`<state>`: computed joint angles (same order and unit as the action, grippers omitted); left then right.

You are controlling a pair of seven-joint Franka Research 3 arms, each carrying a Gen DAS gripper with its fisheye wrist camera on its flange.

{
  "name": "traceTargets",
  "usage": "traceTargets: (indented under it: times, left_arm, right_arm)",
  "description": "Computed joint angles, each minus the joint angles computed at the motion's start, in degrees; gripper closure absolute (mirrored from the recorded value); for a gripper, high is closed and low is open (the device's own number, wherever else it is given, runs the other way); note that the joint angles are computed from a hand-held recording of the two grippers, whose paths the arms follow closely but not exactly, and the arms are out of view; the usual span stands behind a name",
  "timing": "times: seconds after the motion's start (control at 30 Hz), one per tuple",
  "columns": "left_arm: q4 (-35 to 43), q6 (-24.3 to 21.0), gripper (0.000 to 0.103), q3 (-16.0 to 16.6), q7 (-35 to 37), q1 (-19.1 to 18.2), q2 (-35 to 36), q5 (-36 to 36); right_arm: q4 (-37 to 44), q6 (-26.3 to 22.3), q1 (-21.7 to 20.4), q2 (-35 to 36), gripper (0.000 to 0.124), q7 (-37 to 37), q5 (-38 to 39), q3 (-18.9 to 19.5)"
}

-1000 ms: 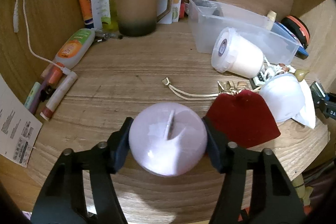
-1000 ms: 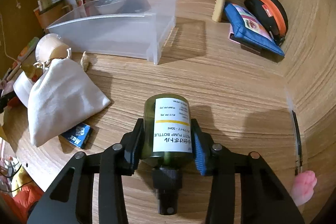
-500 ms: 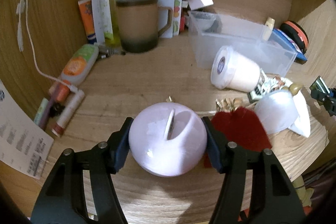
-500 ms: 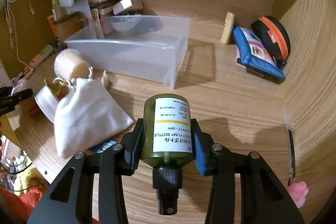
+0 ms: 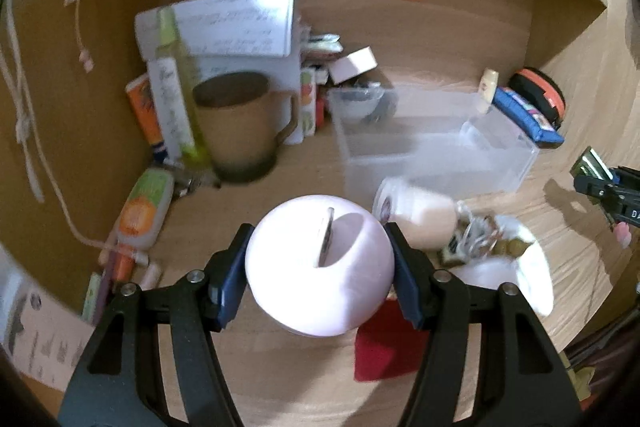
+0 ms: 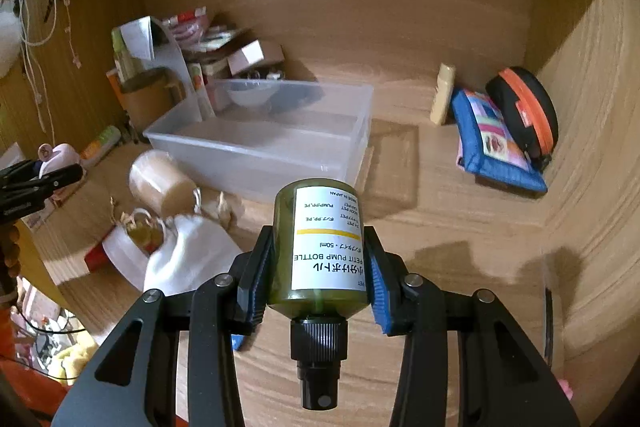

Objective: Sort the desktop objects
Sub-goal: 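Carry the pink container and green bottle over the clear plastic box with both tools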

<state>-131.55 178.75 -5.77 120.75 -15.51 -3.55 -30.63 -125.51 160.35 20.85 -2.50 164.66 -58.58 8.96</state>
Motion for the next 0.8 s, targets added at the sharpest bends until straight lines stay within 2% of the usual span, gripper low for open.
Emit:
traceTargets:
  times: [0.07, 0.2, 0.37, 0.63, 0.8]
  left_arm:
    - [2.04, -0.85, 0.04, 0.13, 2.03, -0.48, 0.86, -1.76]
    - [5.53, -1.87, 0.04, -1.77, 3.96, 1.02, 2.75, -2.56]
    - [10.93, -3.56, 0.04, -5.1, 2.92, 4.34, 6.37, 0.41]
    - [17.6, -5.95, 0.04, -11.2, 6.42, 9.33, 10.56, -0.6]
    - [22.95, -8.47, 0.04, -12.26, 3.02, 10.3, 14.79, 4.6]
  right_arm:
    - [0.73, 0.2, -0.19, 0.11, 0.086, -0.27, -0.34, -0.18]
    - [2.62, 0.82, -0.48, 0.92, 0.086, -1.87, -0.11, -0.67]
    - [5.71, 0.68, -0.05, 2.96, 0.086, -4.04, 0.27, -1.53]
    - [11.86, 2.18, 2.14, 8.41, 0.086, -11.23, 5.44, -4.5]
    - [16.95, 2.11, 4.3, 12.87, 0.086, -17.48, 10.08, -6.57]
